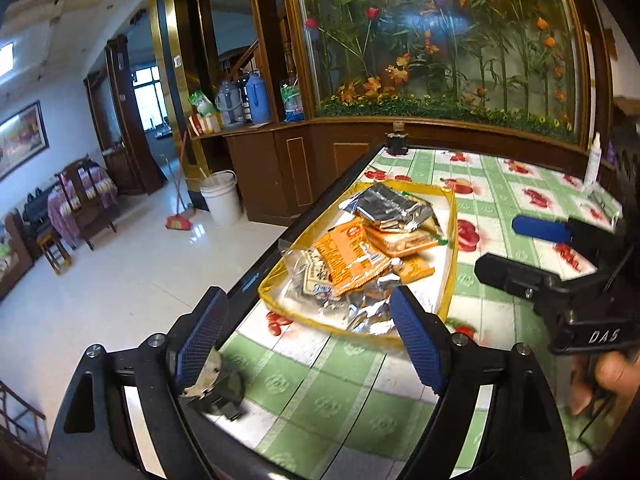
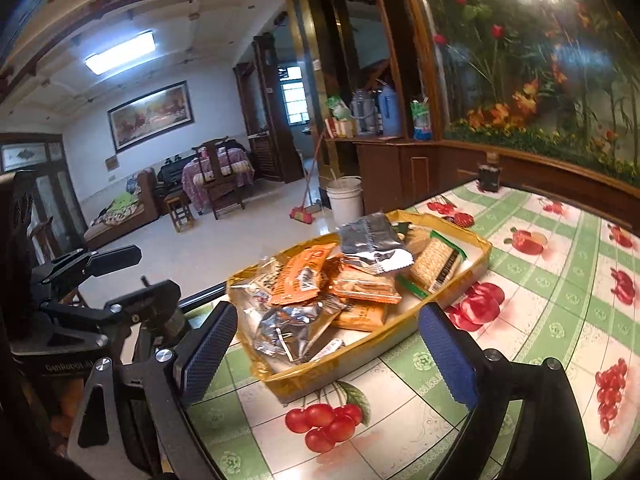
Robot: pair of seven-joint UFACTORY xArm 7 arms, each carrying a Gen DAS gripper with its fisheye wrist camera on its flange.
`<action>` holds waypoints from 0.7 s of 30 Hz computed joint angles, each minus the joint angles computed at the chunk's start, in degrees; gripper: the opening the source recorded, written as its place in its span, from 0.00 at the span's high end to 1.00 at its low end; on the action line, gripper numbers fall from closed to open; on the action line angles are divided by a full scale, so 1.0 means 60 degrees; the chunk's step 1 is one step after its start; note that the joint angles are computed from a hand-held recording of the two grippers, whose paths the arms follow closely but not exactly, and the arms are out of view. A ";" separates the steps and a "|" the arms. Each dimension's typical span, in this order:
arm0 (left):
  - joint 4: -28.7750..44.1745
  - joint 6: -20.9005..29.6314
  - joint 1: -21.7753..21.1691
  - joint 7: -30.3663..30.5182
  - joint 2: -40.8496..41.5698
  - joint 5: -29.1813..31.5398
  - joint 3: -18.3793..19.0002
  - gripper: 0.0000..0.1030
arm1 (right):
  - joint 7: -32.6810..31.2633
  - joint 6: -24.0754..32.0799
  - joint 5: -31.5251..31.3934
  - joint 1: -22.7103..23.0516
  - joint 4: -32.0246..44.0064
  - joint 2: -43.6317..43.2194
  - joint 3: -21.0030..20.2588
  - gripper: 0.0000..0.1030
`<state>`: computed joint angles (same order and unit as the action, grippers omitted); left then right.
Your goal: Organize snacks
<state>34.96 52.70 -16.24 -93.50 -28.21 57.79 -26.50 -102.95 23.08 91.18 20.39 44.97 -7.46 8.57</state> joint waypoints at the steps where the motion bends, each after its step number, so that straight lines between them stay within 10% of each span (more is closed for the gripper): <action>1: 0.0017 0.0180 -0.0037 0.0018 -0.0008 -0.0034 -0.0108 0.18 | 0.0012 -0.0002 -0.0172 0.0022 -0.0062 -0.0084 0.0033 0.09; 21: -0.0477 -0.0395 0.0012 0.0075 -0.1040 -0.0775 -0.0650 0.18 | 0.0808 -0.0519 -0.2871 0.0917 -0.0490 -0.1064 -0.0220 0.09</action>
